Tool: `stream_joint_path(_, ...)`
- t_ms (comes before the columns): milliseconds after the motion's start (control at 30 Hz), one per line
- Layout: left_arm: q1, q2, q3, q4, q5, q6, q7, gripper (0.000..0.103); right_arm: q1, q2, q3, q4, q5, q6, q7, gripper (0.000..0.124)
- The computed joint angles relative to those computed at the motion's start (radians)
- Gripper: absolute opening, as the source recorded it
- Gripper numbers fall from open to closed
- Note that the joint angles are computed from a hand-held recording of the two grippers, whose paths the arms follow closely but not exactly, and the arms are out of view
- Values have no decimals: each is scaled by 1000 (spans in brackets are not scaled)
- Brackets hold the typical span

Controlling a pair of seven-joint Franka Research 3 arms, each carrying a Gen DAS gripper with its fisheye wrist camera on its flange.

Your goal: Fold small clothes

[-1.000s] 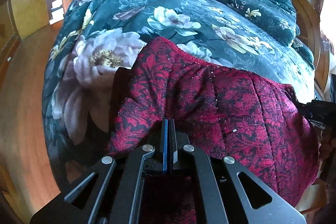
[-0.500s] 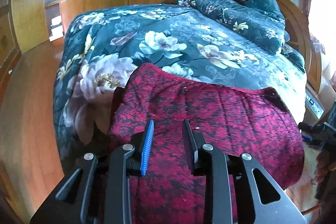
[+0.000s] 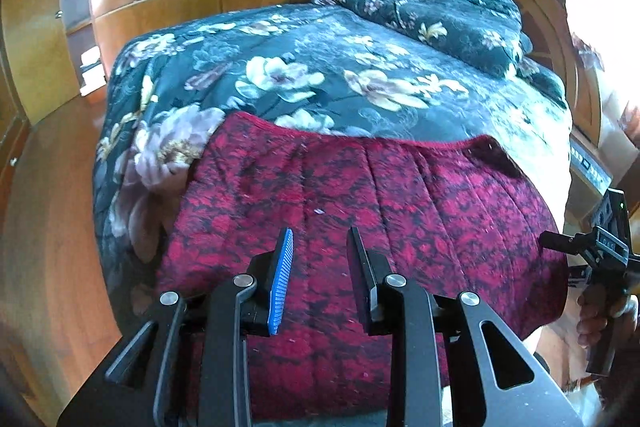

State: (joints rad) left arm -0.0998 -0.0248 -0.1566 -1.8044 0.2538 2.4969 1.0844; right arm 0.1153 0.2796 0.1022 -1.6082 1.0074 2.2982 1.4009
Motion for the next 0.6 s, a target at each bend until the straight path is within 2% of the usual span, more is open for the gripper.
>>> stream_joint_path(133,-11,21,-9,9,-34,-22,29,27,-14,-33,6,-51,52,-34,-77,91)
stream_joint_path(267,-22,49,-14,22,-45,-55,42,27,-11,-73,0,-119,118,-38,-149,82)
stream_joint_path(433,-21,47,-13,23,-87,-23,58,27,-9,-100,-17,-175,198,-45,-193,82)
stream_joint_path(600,-27,75,-14,55,-53,-61,45,27,-11,-134,-38,-217,222,-35,-234,82)
